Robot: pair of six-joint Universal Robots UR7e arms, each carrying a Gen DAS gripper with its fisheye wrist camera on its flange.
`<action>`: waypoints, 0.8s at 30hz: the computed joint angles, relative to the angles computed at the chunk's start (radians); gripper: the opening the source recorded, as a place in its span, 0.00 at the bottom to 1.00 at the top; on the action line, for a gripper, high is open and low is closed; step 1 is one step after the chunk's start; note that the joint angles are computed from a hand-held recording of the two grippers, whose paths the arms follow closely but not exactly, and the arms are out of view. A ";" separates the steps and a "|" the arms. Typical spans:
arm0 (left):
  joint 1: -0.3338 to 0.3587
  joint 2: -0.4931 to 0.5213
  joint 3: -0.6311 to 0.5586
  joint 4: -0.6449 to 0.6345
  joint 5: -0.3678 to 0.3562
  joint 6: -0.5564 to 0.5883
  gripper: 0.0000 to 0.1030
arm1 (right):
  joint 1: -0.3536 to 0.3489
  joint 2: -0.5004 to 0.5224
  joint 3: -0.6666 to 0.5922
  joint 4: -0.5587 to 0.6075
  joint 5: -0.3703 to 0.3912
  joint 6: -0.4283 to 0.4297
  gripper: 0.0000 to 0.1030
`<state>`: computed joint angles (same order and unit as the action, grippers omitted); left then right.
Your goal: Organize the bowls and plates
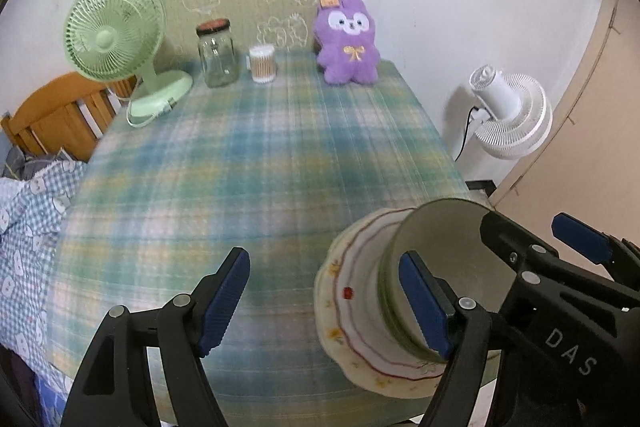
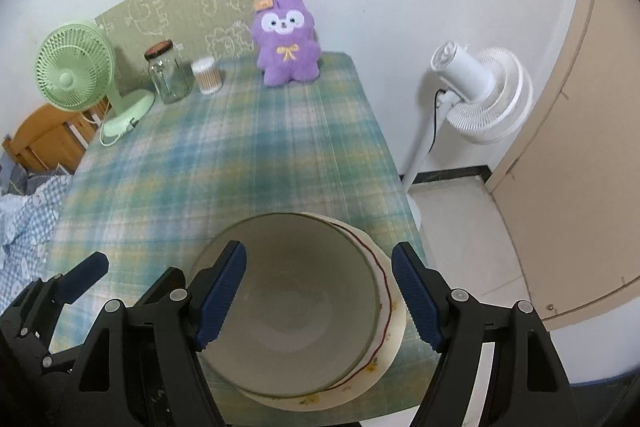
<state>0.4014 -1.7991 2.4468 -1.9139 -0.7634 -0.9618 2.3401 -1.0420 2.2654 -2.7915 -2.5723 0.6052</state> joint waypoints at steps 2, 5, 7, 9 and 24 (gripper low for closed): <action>-0.031 -0.065 0.014 0.030 0.024 0.019 0.76 | 0.023 0.010 -0.012 0.011 -0.011 0.030 0.76; -0.080 -0.141 0.017 0.144 0.078 -0.018 0.76 | 0.061 0.030 -0.035 0.039 -0.024 0.087 0.76; -0.093 -0.189 0.013 0.204 0.087 -0.025 0.77 | 0.089 0.049 -0.056 0.067 -0.035 0.134 0.76; -0.102 -0.246 0.006 0.276 0.097 -0.038 0.77 | 0.111 0.067 -0.073 0.087 -0.042 0.166 0.76; -0.204 -0.598 -0.058 0.840 0.155 -0.208 0.84 | 0.258 0.247 -0.191 0.142 -0.092 0.325 0.77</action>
